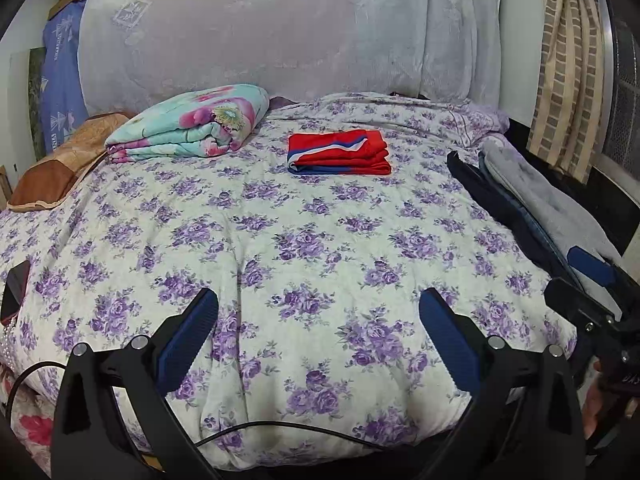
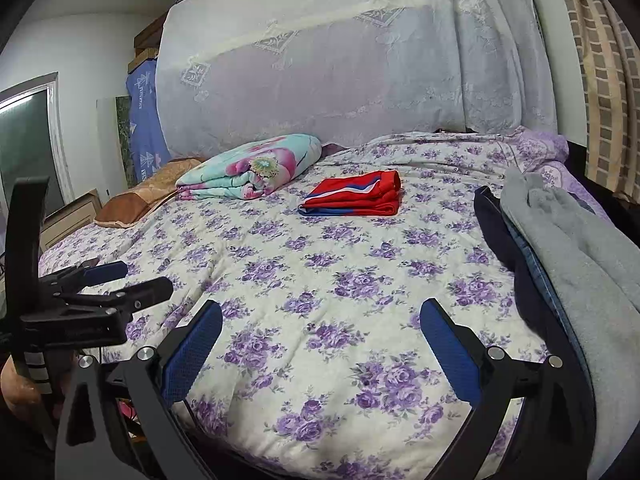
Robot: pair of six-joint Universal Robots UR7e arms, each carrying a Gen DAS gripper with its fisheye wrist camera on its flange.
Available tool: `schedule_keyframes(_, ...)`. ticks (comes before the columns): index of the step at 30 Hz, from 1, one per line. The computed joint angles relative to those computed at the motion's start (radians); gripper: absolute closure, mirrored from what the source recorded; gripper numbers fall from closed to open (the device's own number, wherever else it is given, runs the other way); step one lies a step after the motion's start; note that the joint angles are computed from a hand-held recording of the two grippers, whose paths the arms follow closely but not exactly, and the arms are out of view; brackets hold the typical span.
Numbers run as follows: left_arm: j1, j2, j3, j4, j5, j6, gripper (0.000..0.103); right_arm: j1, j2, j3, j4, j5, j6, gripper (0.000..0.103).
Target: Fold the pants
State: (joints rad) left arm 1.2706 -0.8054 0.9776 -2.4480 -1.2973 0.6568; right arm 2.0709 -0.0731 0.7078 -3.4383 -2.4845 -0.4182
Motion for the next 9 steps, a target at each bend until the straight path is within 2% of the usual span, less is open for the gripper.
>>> schedule_keyframes(9,0.004,0.014,-0.035,0.008,0.012,-0.031,0.005,0.0,0.005,-0.012,0.012,-0.004,-0.004,0.003)
